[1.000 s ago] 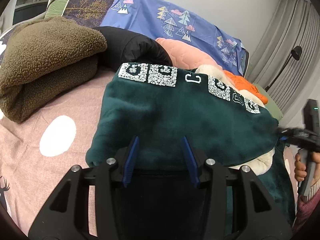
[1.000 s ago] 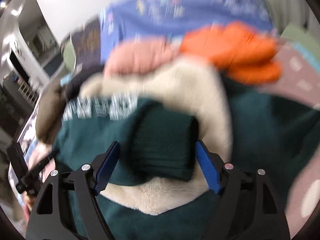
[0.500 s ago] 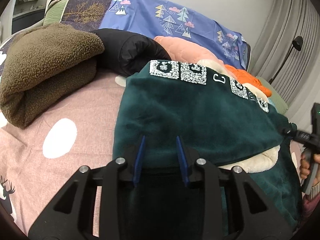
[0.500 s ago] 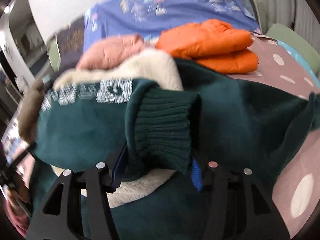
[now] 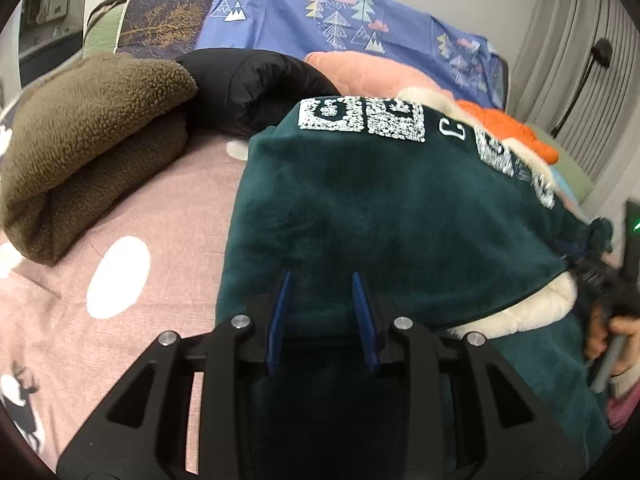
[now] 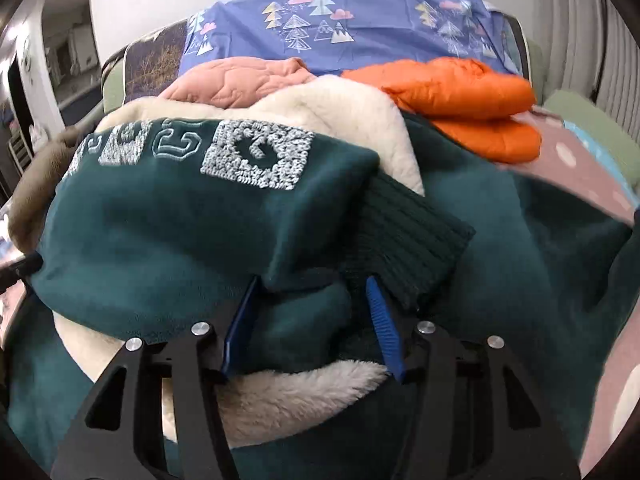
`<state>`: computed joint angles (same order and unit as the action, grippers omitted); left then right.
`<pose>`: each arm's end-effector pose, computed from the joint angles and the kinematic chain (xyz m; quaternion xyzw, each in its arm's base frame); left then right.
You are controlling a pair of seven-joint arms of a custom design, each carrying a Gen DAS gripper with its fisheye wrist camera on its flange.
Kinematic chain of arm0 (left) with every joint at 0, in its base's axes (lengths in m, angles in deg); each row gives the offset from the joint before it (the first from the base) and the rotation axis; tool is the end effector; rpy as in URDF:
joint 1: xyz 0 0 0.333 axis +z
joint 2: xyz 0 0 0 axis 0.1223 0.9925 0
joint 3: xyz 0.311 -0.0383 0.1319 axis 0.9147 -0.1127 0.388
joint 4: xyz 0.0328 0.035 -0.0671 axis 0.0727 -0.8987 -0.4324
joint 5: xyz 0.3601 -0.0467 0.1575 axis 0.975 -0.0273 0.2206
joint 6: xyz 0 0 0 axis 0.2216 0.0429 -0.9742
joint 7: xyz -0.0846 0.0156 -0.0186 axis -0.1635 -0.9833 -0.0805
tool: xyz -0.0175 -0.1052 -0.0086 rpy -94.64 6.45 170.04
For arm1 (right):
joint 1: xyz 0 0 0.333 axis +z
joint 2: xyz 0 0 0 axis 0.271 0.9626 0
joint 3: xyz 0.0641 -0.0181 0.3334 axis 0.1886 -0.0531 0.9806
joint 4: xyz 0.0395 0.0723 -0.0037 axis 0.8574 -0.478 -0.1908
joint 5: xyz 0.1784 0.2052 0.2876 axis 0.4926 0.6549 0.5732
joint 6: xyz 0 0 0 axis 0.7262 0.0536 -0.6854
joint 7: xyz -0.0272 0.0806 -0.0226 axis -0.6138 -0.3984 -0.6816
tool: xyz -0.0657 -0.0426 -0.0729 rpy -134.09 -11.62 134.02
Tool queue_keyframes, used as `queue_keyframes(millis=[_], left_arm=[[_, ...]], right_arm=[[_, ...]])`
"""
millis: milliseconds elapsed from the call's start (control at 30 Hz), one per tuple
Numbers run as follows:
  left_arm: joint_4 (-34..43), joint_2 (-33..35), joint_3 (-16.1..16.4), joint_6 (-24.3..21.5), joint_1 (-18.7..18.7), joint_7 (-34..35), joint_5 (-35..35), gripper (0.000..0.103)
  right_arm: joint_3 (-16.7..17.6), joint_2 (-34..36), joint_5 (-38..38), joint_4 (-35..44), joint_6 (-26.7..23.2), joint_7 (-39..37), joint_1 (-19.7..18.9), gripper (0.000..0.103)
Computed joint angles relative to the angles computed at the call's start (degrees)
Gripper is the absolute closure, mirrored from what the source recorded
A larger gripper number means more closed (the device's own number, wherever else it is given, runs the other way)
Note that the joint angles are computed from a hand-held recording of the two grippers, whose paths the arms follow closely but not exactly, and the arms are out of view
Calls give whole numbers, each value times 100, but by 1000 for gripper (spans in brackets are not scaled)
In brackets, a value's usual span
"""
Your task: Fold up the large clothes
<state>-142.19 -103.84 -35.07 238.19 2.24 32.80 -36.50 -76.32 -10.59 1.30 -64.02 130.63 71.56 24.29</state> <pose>0.3679 -0.1020 0.5204 -0.7886 0.4803 -0.2878 0.2542 0.5934 0.0817 0.5242 -0.8098 0.4488 -0.1286 0.3553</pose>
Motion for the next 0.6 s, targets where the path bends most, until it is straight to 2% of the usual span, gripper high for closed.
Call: queue_keyframes(millis=[100, 200, 267, 300, 333, 367, 467, 533, 567, 600], left_arm=[[368, 36, -213, -647, -34, 107, 5, 73], [861, 243, -319, -717, -216, 252, 66, 73], [1201, 468, -412, -553, -296, 311, 180, 60], [1378, 604, -497, -411, -280, 287, 293, 41], [1601, 797, -665, -198, -182, 157, 569, 36], [1801, 998, -756, -87, -154, 123, 778, 35], [2557, 1912, -898, -151, -272, 356, 943, 35], [2936, 2615, -931, -220, -373, 659, 721, 35], [3107, 3015, -824, -343, -559, 469, 967, 34], [3202, 3268, -904, -489, -545, -90, 1615, 31]], right_arm=[[-30, -26, 275, -69, -83, -264, -39, 49], [-62, -16, 391, -5, -310, -261, -85, 49], [-67, 22, 499, 61, -429, -283, -102, 48], [-84, 28, 647, 97, -568, -336, -132, 48], [-115, 77, 784, 206, -772, -335, -176, 48], [-151, 107, 899, 277, -993, -302, -235, 48], [-276, 295, 1202, 645, -1866, 80, -484, 49], [-343, 458, 1411, 903, -2450, 462, -680, 49], [-362, 512, 1496, 984, -2629, 657, -765, 49], [-390, 512, 1497, 994, -2575, 1056, -825, 49]])
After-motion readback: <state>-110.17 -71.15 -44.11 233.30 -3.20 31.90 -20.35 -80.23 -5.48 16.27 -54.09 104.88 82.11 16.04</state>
